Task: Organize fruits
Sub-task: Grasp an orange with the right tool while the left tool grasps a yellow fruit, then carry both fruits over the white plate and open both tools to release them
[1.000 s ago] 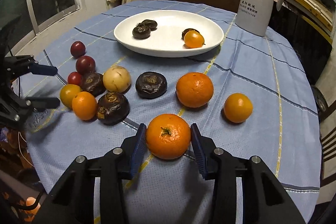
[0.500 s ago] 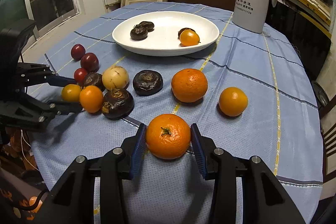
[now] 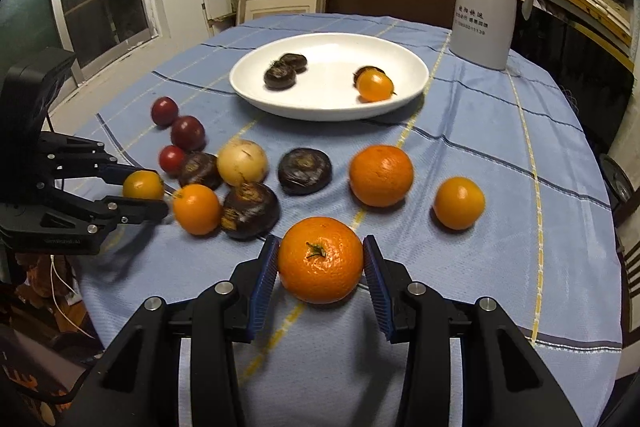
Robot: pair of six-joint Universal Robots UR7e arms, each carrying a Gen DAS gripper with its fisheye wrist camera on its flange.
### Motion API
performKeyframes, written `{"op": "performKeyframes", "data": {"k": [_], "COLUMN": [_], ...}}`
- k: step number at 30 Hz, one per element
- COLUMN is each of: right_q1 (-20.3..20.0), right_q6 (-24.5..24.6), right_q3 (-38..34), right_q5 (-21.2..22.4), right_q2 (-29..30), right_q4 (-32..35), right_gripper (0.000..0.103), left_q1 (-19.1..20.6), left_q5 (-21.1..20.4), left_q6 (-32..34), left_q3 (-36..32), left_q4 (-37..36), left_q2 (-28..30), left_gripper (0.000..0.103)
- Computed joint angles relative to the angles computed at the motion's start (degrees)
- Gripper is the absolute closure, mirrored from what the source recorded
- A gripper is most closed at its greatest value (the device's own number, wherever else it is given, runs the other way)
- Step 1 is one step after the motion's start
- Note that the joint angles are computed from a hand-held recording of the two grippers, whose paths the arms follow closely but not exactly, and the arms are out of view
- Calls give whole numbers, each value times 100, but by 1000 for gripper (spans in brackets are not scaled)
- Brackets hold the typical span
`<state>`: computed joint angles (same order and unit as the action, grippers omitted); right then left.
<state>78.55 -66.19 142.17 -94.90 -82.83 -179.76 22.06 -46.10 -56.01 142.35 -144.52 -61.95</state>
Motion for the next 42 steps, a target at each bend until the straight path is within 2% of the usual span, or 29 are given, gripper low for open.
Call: {"op": "performKeyframes", "data": {"k": [3,7,13,25,33,39,42], "right_q1": [30,111,333,658,906,1001,1079], "right_q6": [54,74,221,476,870,1230,1288], "right_q3": [19,72,-49,-471,-1059,-1448,-1623], "right_q5": [103,342,554,571,485,543,409], "right_q2": [-102,-205,-185,138,659,989,1219], "right_q4": [188,290,411,428,348,360,284], "right_gripper": [60,60,60,60,60,60,60], "left_q1": [-34,-39,138,528,937,1227,1405], "left_q5": [159,572,907,1245,1563,1632,1615], "left_q6": [-215,-644,-578,55,539,1029,1280], "left_q3": [-94,-292,-507,-885,-1292,-1481,-1645], "left_q4": [327,978,1089,926,804,287,149], "left_q2": [-35,-26,-72,-4,89,102,176], "left_gripper": [67,67,67,67,67,67,67]}}
